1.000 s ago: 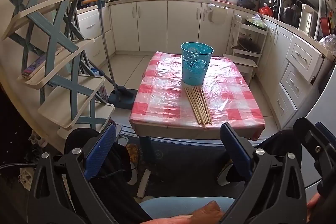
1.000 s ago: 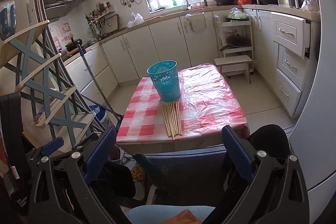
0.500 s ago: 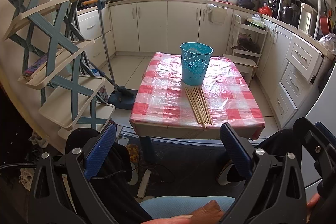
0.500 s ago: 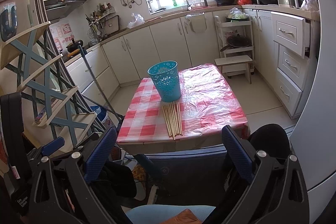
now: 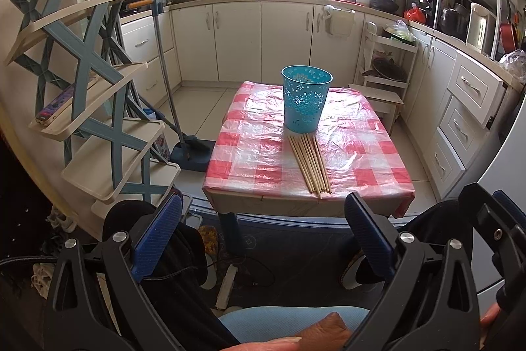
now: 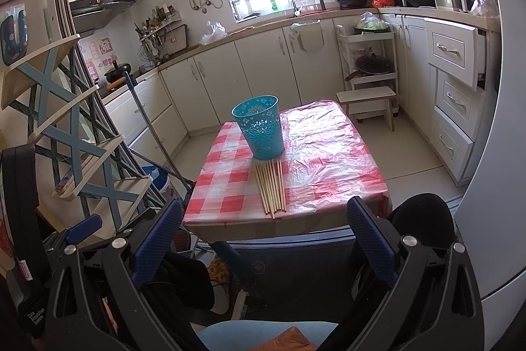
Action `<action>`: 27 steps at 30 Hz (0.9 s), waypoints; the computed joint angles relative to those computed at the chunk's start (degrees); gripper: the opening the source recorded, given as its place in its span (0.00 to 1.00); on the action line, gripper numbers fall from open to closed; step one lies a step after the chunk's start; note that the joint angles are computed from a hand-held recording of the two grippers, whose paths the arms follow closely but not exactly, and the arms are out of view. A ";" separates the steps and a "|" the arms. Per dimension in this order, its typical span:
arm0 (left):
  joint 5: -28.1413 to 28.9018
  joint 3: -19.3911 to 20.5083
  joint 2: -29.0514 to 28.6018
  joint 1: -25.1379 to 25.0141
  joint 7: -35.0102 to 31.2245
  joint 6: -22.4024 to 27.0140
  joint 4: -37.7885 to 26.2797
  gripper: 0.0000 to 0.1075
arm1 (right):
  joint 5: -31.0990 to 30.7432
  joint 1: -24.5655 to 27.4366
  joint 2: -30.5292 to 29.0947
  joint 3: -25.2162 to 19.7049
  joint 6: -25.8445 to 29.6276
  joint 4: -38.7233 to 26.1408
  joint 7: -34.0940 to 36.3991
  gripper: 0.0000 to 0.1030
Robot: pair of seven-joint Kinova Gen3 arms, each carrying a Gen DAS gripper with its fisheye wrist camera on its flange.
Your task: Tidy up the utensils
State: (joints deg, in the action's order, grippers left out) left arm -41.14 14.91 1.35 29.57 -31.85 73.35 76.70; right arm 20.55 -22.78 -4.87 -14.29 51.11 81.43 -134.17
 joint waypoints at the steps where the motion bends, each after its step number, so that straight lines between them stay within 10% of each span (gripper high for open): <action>1: -0.02 0.01 -0.09 0.02 -0.04 0.06 0.01 0.89 | 0.22 0.00 -0.04 -0.04 -0.21 0.16 -0.11 0.93; 14: 0.11 0.46 -0.92 -0.12 -1.16 -0.24 0.25 0.89 | -0.24 -0.27 0.54 -0.01 2.11 -1.57 0.49 0.93; 20: 12.40 -1.81 -0.62 -6.57 -8.42 -4.66 1.13 0.89 | 6.76 -1.71 3.23 -0.71 2.40 -2.79 -4.88 0.93; 27: 25.50 -6.87 4.65 -12.07 -16.61 -11.21 0.61 0.89 | -2.32 2.36 13.47 4.24 -7.68 -5.89 3.15 0.93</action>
State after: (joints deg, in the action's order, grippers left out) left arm -15.64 8.04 6.00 17.50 -48.46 62.14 77.31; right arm 18.23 -20.41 8.60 -10.04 43.43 75.54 -131.02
